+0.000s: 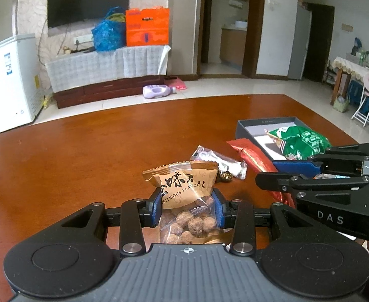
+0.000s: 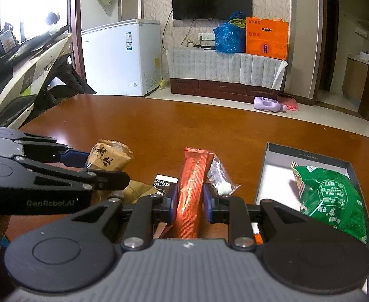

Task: Organize snacks
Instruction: 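Lift the orange stick snack and brown-paper nut bag and carry them over the box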

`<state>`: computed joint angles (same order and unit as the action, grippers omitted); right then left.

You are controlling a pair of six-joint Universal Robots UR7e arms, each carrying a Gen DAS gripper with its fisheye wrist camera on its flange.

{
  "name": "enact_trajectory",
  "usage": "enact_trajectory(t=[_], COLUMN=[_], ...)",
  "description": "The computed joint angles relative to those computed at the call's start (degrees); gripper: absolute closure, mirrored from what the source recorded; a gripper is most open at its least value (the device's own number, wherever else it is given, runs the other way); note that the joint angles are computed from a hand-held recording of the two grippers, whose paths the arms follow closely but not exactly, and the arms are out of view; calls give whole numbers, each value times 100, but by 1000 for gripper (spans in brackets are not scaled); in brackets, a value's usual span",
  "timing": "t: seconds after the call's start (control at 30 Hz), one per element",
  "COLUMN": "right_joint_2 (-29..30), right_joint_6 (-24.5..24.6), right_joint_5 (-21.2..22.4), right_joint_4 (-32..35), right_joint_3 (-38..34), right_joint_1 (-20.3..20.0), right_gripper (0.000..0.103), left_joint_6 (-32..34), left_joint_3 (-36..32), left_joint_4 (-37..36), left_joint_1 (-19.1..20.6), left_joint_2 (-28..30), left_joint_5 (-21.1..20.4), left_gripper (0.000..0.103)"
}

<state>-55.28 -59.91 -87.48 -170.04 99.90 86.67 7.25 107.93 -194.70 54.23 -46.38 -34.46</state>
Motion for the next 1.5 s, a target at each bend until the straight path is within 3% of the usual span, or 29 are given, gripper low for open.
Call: enact_trajectory(t=[1.5], right_joint_2=[-444], right_joint_6=[390], right_joint_5=[157], right_joint_4=[-297], right_joint_3=[288], right_joint_1=[-55], right_gripper=[82], left_joint_6=[98], left_joint_3=[-385], left_joint_4=[14], left_joint_1=[-159], left_joint_2=[294], left_joint_5=[-242], left_gripper=[62])
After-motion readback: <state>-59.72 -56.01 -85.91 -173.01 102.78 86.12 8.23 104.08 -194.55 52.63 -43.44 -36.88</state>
